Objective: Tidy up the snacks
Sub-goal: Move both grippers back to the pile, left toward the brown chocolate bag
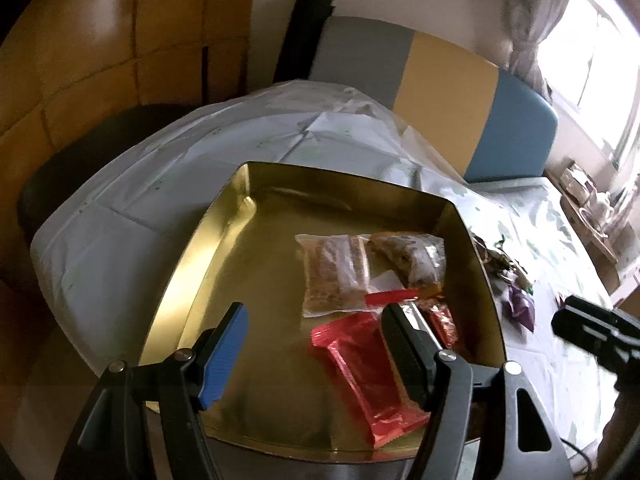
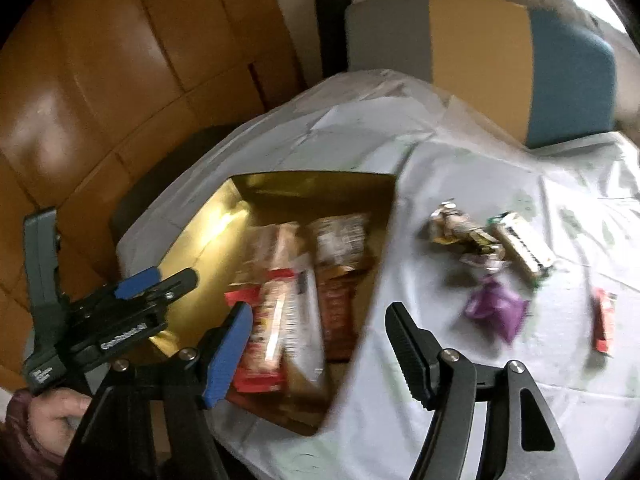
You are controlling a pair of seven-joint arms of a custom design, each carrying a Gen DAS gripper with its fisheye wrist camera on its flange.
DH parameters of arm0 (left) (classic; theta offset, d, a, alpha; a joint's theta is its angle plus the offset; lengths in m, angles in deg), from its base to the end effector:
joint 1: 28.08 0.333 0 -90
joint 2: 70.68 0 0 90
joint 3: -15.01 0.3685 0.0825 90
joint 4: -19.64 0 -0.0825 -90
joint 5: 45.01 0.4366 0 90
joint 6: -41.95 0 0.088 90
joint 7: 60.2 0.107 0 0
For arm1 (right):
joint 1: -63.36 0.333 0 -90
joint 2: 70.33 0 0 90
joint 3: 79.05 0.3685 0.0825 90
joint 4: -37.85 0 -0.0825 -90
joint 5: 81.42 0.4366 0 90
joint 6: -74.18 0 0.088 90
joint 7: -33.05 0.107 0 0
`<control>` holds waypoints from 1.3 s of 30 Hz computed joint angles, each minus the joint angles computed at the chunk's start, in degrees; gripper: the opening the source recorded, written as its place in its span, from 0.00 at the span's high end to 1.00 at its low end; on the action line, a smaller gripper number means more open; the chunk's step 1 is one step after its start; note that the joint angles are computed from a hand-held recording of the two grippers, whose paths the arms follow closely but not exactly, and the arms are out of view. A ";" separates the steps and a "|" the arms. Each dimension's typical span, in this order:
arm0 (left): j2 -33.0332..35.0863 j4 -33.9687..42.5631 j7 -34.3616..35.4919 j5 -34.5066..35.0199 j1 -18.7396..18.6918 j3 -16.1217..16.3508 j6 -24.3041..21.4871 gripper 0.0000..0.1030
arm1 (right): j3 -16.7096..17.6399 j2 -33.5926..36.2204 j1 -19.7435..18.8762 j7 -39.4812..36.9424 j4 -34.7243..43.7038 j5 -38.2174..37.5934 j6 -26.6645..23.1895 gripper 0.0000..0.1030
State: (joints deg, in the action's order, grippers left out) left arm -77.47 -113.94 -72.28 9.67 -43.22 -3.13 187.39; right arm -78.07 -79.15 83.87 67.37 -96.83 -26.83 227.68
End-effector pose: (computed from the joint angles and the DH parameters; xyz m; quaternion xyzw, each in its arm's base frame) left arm 0.4554 -0.3134 0.4324 -0.7951 0.4882 -0.2531 0.2558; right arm 0.5183 0.1771 0.4564 -0.8188 0.4437 -0.0497 0.3608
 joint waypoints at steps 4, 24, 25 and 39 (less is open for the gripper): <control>1.02 1.40 1.55 0.93 -0.69 -0.34 -0.38 0.32 | -0.53 -0.33 -1.27 0.21 -0.76 -2.52 3.24 0.32; 7.78 10.46 12.14 -0.56 -4.83 0.90 1.19 0.32 | -5.28 10.23 -17.17 25.41 3.82 -33.72 12.06 0.27; 8.37 11.26 13.00 -0.79 -5.13 1.13 1.83 0.32 | -5.22 10.84 -17.93 26.46 4.35 -33.30 11.23 0.27; 24.42 30.15 34.51 -16.60 -11.32 5.13 5.93 0.32 | -3.55 11.23 -20.50 25.96 5.68 -28.84 7.77 0.20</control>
